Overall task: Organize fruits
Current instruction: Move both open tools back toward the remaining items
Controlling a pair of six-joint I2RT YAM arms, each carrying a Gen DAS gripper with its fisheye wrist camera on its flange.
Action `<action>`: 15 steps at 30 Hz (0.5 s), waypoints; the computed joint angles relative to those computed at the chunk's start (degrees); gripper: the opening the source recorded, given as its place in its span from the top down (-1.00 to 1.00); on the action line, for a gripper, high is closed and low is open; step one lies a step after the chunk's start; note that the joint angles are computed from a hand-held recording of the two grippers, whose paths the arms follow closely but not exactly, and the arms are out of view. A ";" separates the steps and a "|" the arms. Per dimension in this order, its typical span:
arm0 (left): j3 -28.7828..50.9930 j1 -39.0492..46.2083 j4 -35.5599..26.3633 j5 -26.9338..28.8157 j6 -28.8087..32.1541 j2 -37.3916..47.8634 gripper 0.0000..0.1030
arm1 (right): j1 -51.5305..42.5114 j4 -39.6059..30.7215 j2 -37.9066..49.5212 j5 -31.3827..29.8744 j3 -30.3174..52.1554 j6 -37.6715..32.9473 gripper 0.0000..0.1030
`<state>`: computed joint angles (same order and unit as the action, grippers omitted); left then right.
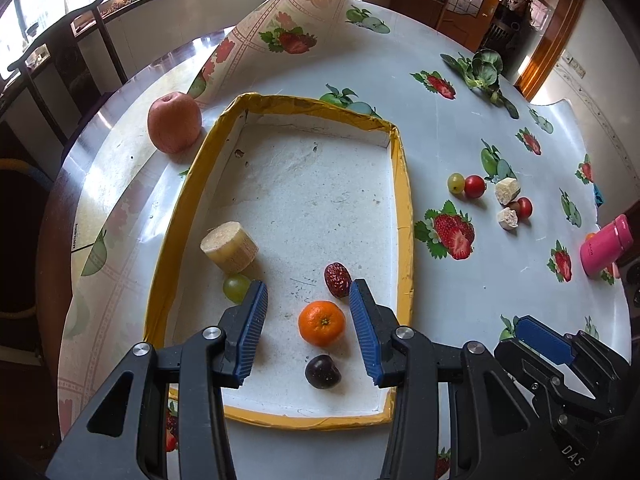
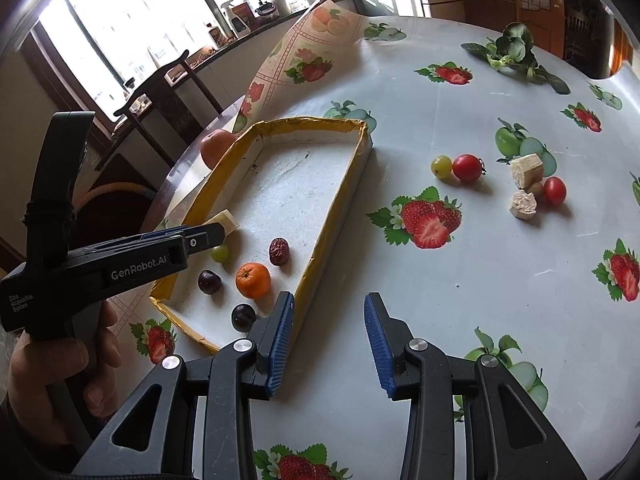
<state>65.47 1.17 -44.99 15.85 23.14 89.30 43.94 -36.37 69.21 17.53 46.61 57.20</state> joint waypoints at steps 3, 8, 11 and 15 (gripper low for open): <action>-1.09 -0.49 -0.42 0.17 0.13 -1.74 0.21 | 0.89 -1.92 -2.49 1.25 -0.88 1.65 0.25; -2.44 -1.86 -1.01 0.03 -0.23 -4.24 0.21 | 2.11 -4.78 -6.09 2.80 -2.10 3.70 0.25; -3.10 -2.95 -1.15 -0.25 -0.70 -5.60 0.21 | 2.54 -6.32 -8.58 3.50 -3.30 4.86 0.25; -3.95 -4.32 -1.39 -0.49 -1.15 -7.18 0.21 | 2.98 -8.28 -11.64 4.25 -4.91 6.50 0.25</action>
<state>61.51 -3.15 -46.38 15.36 21.99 82.12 46.92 -44.65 57.57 21.78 41.70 63.70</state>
